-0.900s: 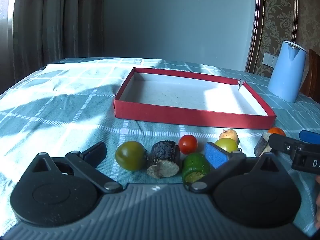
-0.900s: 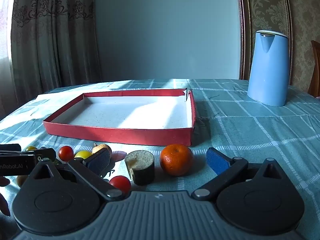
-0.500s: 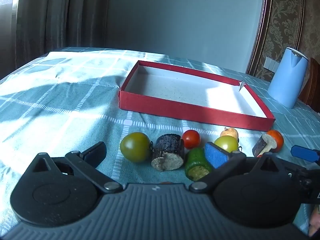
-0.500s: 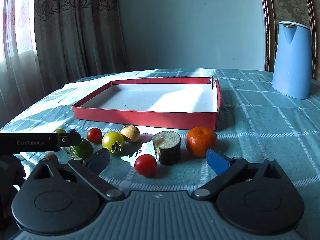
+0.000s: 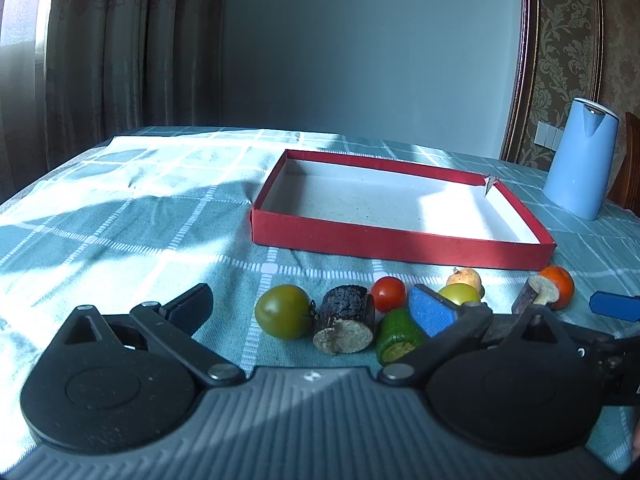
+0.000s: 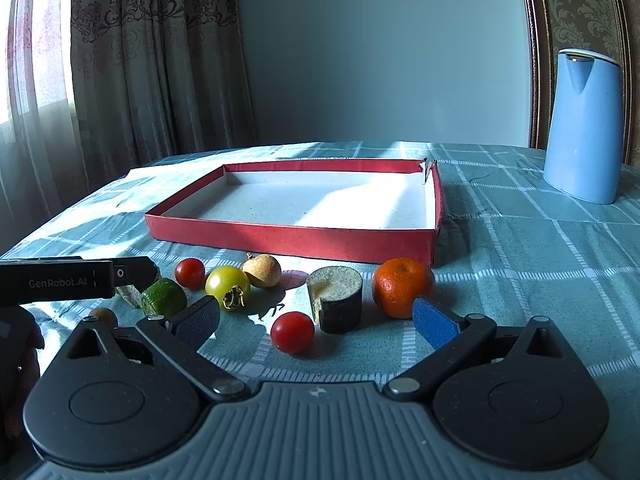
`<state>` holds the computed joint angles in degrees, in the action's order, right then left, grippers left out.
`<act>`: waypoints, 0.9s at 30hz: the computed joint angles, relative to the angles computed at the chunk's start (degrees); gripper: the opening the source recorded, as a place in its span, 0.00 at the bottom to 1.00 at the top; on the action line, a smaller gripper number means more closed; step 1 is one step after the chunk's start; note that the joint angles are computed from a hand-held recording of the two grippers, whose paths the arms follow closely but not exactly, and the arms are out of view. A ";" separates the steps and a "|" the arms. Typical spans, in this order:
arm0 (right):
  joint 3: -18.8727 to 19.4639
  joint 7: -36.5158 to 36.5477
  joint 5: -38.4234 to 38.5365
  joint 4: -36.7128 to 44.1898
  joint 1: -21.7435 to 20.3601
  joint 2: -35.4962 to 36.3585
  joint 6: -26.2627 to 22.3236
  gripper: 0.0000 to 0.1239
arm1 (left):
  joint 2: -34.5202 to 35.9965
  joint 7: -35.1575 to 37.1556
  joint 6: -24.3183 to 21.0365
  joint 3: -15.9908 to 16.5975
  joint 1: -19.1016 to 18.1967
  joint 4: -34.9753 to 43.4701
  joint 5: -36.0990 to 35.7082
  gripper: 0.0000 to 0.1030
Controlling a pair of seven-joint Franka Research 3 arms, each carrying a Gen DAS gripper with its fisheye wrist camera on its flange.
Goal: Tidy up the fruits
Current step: 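Move both grippers toward the row of fruits in front of the tray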
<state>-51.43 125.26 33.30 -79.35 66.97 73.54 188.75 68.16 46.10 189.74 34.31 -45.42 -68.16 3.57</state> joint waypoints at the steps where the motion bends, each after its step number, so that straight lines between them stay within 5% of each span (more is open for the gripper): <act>1: 1.24 -0.78 -0.56 -0.57 -0.36 -0.89 0.90 0.83 | 0.32 0.21 0.65 3.70 -2.93 -2.22 -2.64 1.00; 3: 4.87 -3.78 -1.38 -1.48 -1.90 -3.09 3.41 0.83 | 0.00 -0.55 2.72 5.53 -4.37 -4.82 -2.93 1.00; 8: 11.58 -9.93 -2.79 -1.29 -5.52 -6.12 6.43 0.78 | -4.23 5.30 2.50 -6.24 3.03 -5.80 0.53 1.00; 11: 13.84 -12.95 -2.88 -0.39 -6.96 -6.89 5.80 0.74 | -4.82 6.91 0.56 -10.08 5.57 -4.74 1.82 1.00; 18: 17.06 -17.96 0.30 0.91 -8.88 -7.69 5.34 0.73 | -5.03 6.71 -0.41 -11.55 6.59 -4.23 3.21 1.00; 27: 16.05 -20.89 5.01 2.37 -8.24 -6.68 3.28 0.72 | -5.10 4.44 -2.40 -13.48 8.43 -2.94 6.95 1.00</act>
